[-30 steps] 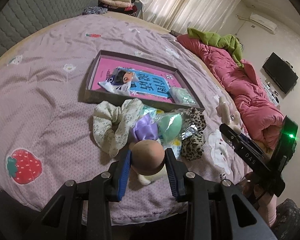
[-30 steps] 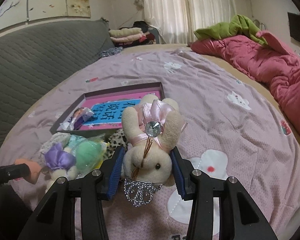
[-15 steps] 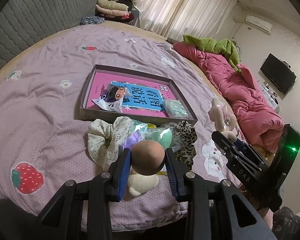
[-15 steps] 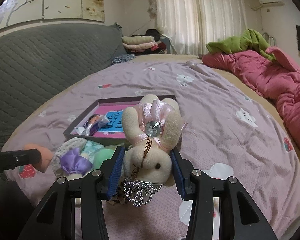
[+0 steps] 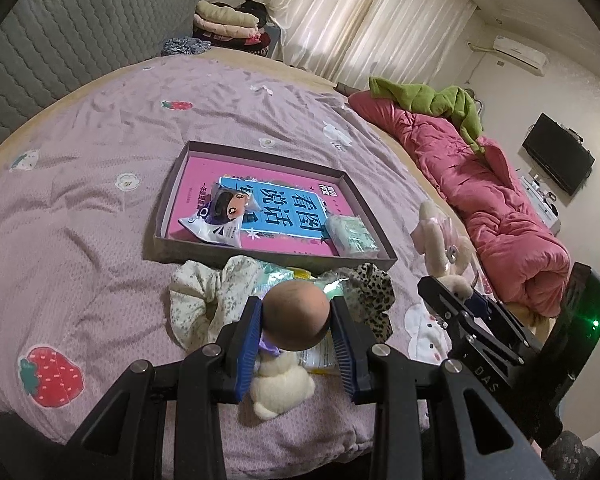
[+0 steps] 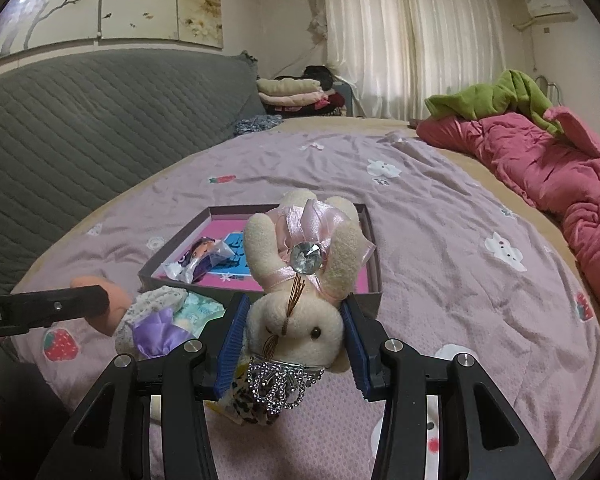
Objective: Organize soft objects
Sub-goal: 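Lift the peach ball and bunny plush toward the pink box with both tools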
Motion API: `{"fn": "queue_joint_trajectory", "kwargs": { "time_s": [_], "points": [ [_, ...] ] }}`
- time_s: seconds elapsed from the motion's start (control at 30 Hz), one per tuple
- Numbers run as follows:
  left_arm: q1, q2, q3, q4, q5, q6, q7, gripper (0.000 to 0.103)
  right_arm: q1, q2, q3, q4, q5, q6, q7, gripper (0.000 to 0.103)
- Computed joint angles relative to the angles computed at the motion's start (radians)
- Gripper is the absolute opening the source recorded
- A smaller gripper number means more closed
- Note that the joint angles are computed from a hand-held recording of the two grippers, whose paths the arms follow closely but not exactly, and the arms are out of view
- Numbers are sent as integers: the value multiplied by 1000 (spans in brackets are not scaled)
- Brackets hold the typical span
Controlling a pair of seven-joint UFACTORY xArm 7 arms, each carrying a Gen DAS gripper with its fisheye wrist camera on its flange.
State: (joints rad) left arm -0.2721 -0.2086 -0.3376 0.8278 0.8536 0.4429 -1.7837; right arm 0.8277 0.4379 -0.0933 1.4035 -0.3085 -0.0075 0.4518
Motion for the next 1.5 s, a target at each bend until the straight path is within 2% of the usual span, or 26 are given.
{"fn": "queue_joint_trajectory", "kwargs": {
  "time_s": [0.13, 0.5, 0.73, 1.5],
  "points": [
    [7, 19, 8, 19, 16, -5, 0, 35, -32, 28, 40, 37, 21, 10, -19, 48],
    [18, 62, 51, 62, 84, -23, -44, 35, -54, 86, 68, 110, 65, 13, -62, 48],
    [18, 86, 77, 90, 107, -14, -61, 35, -82, 137, 116, 186, 98, 20, -112, 48],
    [-5, 218, 181, 202, 151, -48, -46, 35, -89, 266, 93, 400, 142, 69, -138, 48]
  ]
}}
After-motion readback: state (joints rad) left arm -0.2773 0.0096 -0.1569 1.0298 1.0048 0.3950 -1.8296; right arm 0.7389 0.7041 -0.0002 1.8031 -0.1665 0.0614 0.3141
